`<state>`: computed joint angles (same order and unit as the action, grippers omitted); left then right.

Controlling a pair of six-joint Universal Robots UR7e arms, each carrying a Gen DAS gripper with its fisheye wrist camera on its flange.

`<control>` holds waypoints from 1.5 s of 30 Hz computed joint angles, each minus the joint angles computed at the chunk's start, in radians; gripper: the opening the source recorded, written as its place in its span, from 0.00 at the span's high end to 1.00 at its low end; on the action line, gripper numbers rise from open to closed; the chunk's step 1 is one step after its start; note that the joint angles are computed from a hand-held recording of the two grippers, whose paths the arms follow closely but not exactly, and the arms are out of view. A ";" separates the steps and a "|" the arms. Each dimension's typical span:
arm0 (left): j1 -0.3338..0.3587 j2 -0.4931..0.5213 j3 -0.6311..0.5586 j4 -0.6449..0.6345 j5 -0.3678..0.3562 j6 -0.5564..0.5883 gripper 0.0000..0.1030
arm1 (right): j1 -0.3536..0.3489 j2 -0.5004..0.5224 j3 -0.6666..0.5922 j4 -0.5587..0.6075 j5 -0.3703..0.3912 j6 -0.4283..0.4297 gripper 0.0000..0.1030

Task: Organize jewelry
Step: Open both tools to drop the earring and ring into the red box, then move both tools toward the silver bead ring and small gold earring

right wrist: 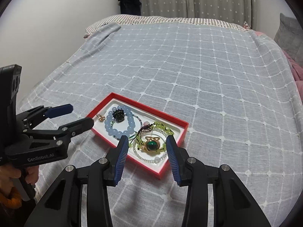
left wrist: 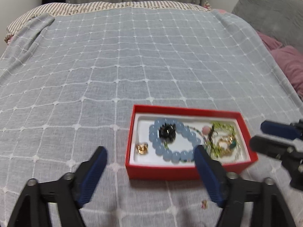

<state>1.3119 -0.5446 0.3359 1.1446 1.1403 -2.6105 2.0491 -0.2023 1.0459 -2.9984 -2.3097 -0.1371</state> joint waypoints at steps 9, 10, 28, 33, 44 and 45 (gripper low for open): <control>-0.010 -0.110 0.260 -0.055 -0.102 0.042 0.10 | 0.035 -0.046 0.106 0.008 -0.106 0.061 0.43; -0.011 -0.115 0.277 -0.058 -0.114 0.048 0.10 | 0.038 -0.049 0.114 0.026 -0.118 0.076 0.43; -0.001 -0.165 0.455 0.010 -0.071 0.084 0.17 | 0.020 -0.086 0.217 0.233 -0.163 0.218 0.43; -0.007 -0.148 0.446 0.027 -0.081 0.064 0.52 | 0.013 -0.101 0.241 0.247 -0.168 0.245 0.43; -0.012 -0.112 0.420 0.074 -0.041 0.050 0.68 | 0.012 -0.113 0.266 0.252 -0.162 0.251 0.43; -0.011 -0.102 0.407 0.078 -0.041 0.044 0.70 | 0.012 -0.114 0.267 0.251 -0.160 0.249 0.43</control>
